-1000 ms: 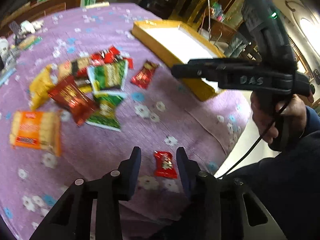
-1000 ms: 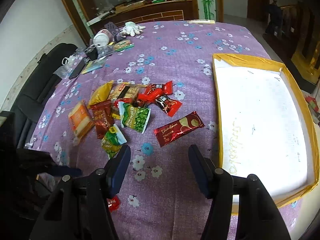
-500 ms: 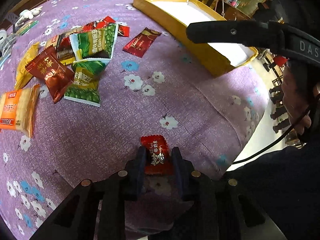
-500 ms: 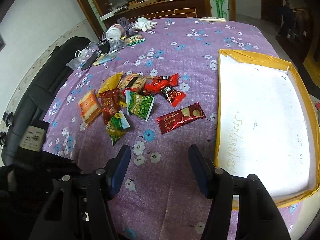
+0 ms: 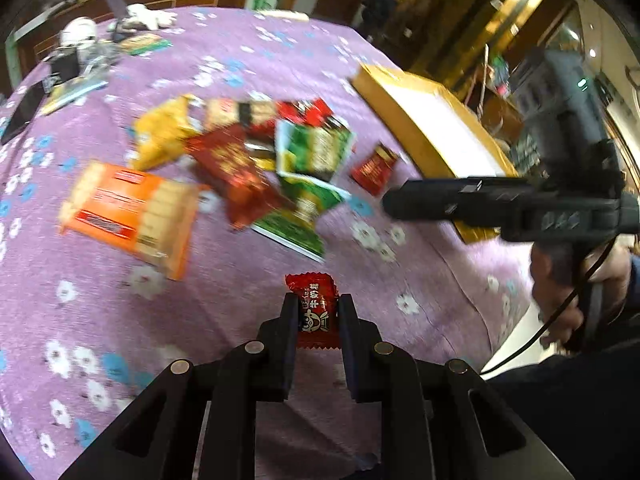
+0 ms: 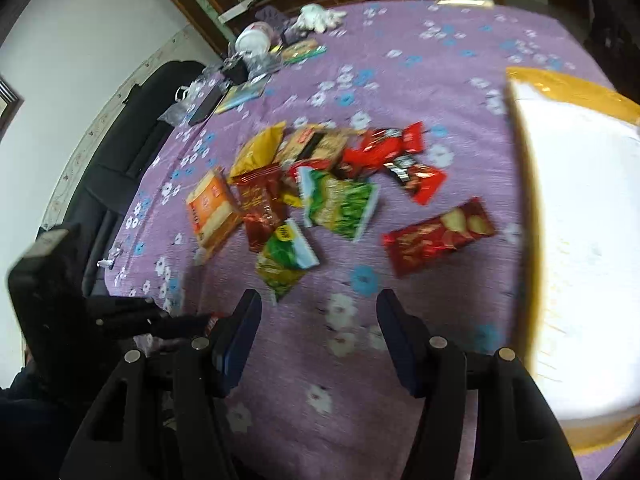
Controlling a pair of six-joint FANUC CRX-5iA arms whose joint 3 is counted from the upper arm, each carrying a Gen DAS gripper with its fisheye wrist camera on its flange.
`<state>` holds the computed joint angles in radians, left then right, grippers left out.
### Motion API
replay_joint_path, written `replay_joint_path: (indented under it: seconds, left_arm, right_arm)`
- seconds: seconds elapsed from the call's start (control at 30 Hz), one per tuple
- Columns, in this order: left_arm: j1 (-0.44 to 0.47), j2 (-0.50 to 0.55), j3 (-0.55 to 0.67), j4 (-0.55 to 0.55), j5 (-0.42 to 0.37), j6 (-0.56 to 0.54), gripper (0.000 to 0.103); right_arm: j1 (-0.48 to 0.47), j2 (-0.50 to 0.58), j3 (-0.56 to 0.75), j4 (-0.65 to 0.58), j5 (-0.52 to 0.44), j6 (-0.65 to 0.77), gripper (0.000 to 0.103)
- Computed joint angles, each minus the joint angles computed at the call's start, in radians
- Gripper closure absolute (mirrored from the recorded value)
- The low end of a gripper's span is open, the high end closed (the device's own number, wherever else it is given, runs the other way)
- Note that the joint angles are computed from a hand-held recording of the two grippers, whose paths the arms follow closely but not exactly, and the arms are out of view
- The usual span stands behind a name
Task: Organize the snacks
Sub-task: 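Grasp the green pea snack bag with the right gripper while the left holds the candy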
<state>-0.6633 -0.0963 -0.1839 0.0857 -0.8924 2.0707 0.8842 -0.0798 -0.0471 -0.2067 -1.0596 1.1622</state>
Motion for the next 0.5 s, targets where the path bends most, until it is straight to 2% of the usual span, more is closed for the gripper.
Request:
replay_joint_path:
  seconds: [0.13, 0.3, 0.33, 0.37, 0.43, 0.5]
  left_arm:
    - [0.025, -0.049, -0.035, -0.020, 0.002, 0.003, 0.084]
    - [0.054, -0.089, -0.057, -0.031, -0.004, -0.002, 0.084]
    - [0.055, -0.093, -0.059, -0.038, -0.006, 0.000, 0.084]
    - [0.060, -0.101, -0.064, -0.041, -0.007, -0.005, 0.084]
    - [0.076, -0.111, -0.076, -0.034, -0.002, -0.022, 0.084]
    - [0.089, -0.117, -0.081, -0.030, 0.002, -0.035, 0.084]
  right_arm:
    - [-0.004, 0.071, 0.050, -0.057, 0.001, 0.008, 0.043]
    - [0.002, 0.135, 0.077, -0.057, 0.019, -0.046, 0.044]
    - [0.010, 0.152, 0.087, -0.044, 0.008, -0.060, 0.044]
    - [0.027, 0.146, 0.070, -0.009, 0.037, -0.083, 0.045]
    - [0.025, 0.159, 0.090, -0.036, 0.022, -0.060, 0.063]
    - [0.044, 0.151, 0.074, -0.007, 0.044, -0.081, 0.064]
